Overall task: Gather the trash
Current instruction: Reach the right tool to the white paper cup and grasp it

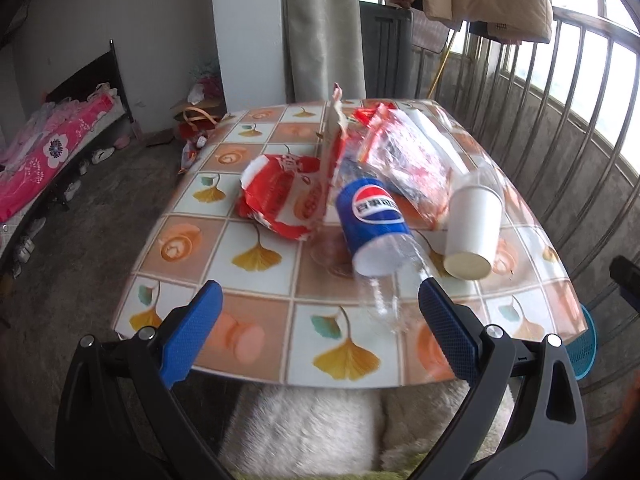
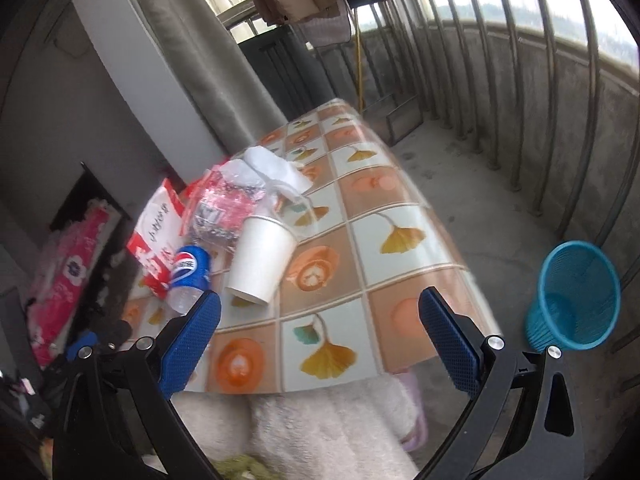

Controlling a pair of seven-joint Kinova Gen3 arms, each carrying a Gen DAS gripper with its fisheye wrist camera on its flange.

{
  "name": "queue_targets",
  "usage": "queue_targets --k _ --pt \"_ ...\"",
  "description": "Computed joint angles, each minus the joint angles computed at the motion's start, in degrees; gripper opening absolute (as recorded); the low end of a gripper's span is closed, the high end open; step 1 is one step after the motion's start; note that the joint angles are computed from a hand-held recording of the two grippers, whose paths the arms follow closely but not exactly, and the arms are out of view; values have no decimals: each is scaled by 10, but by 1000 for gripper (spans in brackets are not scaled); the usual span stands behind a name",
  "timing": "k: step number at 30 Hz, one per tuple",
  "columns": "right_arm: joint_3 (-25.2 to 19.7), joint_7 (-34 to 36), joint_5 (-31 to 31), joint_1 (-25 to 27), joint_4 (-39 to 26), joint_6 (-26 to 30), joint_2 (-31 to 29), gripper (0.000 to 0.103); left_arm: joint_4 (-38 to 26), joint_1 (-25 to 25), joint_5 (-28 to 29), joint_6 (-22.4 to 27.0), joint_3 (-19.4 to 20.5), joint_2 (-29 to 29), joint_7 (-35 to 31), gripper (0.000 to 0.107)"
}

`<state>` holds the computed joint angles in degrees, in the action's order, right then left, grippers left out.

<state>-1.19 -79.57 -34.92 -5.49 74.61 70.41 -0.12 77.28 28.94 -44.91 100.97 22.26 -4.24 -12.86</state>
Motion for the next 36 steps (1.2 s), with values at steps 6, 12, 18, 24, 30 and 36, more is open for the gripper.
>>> queue_targets --k 6,12,18,24,30,36 --pt "-27 -37 -46 -9 -66 39 80 96 112 116 -24 -140 -142 -103 9 94" --pt "-61 -93 -34 -30 -133 54 157 96 170 148 -20 -280 -237 -167 32 94" --pt "-85 -145 -24 -44 -176 70 219 93 198 147 -11 -419 -286 -183 -18 94" --pt "-103 -166 -41 -34 -187 75 256 70 206 66 82 -538 -269 -178 -146 73" --pt "-112 -149 -74 -5 -168 82 257 62 147 -65 210 -557 -224 -131 -279 57" --pt "-107 -122 -92 18 -141 79 239 62 25 -141 226 -446 -196 -25 -311 56"
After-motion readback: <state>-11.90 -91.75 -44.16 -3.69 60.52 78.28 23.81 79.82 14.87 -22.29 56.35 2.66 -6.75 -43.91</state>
